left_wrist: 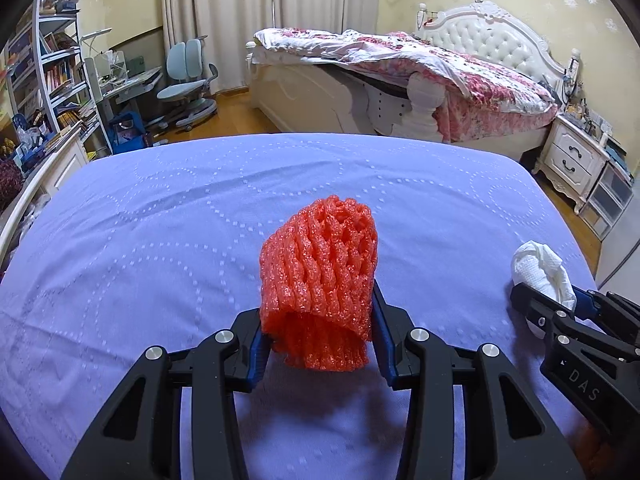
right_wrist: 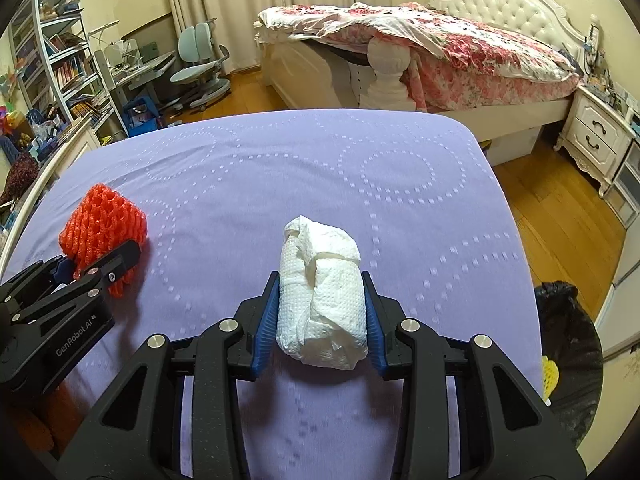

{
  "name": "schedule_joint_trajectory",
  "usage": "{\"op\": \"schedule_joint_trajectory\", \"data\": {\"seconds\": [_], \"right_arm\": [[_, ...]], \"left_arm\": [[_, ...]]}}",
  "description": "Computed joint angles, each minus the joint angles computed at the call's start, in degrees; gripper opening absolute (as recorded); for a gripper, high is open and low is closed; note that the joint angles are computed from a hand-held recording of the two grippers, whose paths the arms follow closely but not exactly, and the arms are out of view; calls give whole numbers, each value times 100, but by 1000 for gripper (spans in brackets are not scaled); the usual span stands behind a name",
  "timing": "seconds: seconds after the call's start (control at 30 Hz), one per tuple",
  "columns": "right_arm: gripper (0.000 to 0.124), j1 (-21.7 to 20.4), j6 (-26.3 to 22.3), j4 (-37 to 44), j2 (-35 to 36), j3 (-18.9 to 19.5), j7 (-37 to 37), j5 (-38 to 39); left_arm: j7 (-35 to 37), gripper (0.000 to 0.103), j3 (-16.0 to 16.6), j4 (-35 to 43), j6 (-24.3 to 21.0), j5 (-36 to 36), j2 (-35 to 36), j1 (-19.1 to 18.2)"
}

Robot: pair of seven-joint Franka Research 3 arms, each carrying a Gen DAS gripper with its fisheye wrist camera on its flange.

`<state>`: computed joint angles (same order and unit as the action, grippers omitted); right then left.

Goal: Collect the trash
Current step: 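Carry the foam net and white cloth over the black bin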

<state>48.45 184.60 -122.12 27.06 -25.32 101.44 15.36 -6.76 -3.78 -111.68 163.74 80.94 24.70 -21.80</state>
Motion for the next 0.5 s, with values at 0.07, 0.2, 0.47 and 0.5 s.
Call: {"op": "schedule_joint_trajectory", "data": {"seconds": [0.07, 0.2, 0.47, 0.5], "right_arm": [[37, 69, 119, -182, -102, -30, -21, 32], [37, 346, 458, -664, -364, -164, -223, 294], [37, 846, 1059, -1493, -916, -350, -855, 1077], [37, 885, 1111, -1554, -963, -365, -954, 1179]], "left_arm": [[-235, 43, 8, -119, -26, 211, -113, -72], [-634, 43, -109, -296, -97, 554, -287, -88], [-1255, 43, -434, -563, -288, 1077, -558, -88], [-1325, 43, -473, -586, -305, 1127, -586, -86]]}}
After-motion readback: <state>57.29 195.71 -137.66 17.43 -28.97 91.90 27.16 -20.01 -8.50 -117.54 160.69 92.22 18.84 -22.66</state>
